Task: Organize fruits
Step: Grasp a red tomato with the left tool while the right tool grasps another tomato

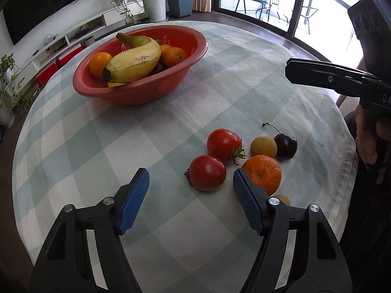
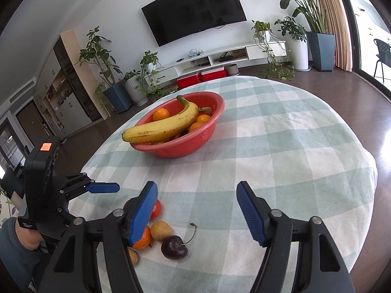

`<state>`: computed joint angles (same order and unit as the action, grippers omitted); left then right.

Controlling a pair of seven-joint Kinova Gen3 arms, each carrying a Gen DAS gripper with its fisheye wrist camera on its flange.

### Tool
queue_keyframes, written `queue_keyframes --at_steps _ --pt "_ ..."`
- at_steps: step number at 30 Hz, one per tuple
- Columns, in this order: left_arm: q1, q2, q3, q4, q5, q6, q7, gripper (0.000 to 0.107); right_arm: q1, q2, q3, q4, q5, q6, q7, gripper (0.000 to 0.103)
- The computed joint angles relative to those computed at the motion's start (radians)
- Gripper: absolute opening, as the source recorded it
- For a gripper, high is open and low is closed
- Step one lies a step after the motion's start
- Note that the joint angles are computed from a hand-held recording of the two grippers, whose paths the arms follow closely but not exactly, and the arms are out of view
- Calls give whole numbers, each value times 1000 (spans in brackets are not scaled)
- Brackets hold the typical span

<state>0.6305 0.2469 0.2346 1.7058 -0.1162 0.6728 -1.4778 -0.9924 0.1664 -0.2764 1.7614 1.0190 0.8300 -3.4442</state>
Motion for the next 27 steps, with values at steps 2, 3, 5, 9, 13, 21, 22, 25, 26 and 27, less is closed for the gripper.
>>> queue_keyframes --at_steps 2,3,5,9,13,21,22,25,26,27 --pt "2 16 4 -15 -2 11 -12 62 1 1 0 -1 -3 -4 5 71" --pt "0 23 7 -21 4 15 -25 58 2 1 0 -2 -5 -5 8 71" --pt "2 36 8 -29 8 17 -39 48 2 2 1 -3 -8 -8 12 70" --pt "5 46 1 -33 18 10 -43 39 3 0 3 -1 -15 -13 18 70" --pt "11 49 -1 -20 20 -8 -43 35 4 2 3 -4 -23 -13 25 70" --pt "11 37 -7 13 30 -55 -16 34 2 12 8 -15 -43 -9 52 70" --pt "1 30 -3 22 43 -62 -20 33 1 16 9 -18 -44 -7 56 70" --pt "-23 10 0 47 78 -84 -19 33 0 22 13 -26 -59 -7 78 70" --pt "-31 0 0 60 90 -96 -15 33 1 24 14 -28 -63 -9 86 70" --pt "-45 -15 2 79 110 -115 -14 33 0 28 15 -33 -69 -9 98 70"
